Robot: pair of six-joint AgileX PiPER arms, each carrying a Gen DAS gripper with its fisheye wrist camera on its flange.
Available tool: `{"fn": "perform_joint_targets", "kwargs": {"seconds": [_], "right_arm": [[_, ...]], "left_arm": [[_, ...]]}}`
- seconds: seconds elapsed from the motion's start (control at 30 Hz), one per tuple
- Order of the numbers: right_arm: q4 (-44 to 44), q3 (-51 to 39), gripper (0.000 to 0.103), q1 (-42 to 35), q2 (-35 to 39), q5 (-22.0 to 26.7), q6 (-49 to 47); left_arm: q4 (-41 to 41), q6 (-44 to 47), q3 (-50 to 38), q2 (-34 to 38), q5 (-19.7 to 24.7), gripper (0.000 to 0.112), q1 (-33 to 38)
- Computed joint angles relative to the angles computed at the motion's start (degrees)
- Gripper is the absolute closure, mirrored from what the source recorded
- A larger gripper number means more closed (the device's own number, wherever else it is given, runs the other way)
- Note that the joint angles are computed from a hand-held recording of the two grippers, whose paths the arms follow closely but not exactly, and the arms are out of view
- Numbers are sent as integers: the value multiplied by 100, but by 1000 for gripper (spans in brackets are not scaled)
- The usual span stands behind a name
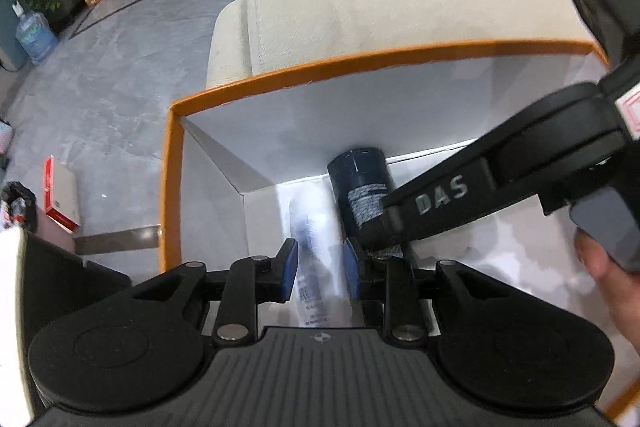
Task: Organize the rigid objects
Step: 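Lower both items upright into the box and open both tools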
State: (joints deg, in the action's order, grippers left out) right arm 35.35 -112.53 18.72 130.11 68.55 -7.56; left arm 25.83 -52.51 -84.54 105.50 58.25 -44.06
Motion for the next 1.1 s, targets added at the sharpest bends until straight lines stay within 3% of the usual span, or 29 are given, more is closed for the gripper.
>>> {"fn": "perform_joint_targets", "kwargs": {"seconds": [0.1,0.3,0.4,0.63,0.77,0.87,1.1], "right_arm": [[89,330,68,-64,-137,-150,-156],[257,483,68,-75,-73,-132,-241],[316,454,68,-50,-14,-136,-230],[347,493,68,-43,-39,-176,-380],[320,407,70,-22,13,-146,-445],[368,415,70,-74,15,-91,-605],[324,325,71,21,27,-33,-819]], "left_arm": [[-198,-96,302,-264,-225,81,-12],[-422,267,230,-208,-82,83,-77],[-680,938,49,-116,236,83,25],[-839,1264,-456,412,821,83,27],[-1225,1346,-284,373,584,92,261],[-1301,1447,-389,399,690,103,432],[-1126,1454,-811,658,759,105,616]]}}
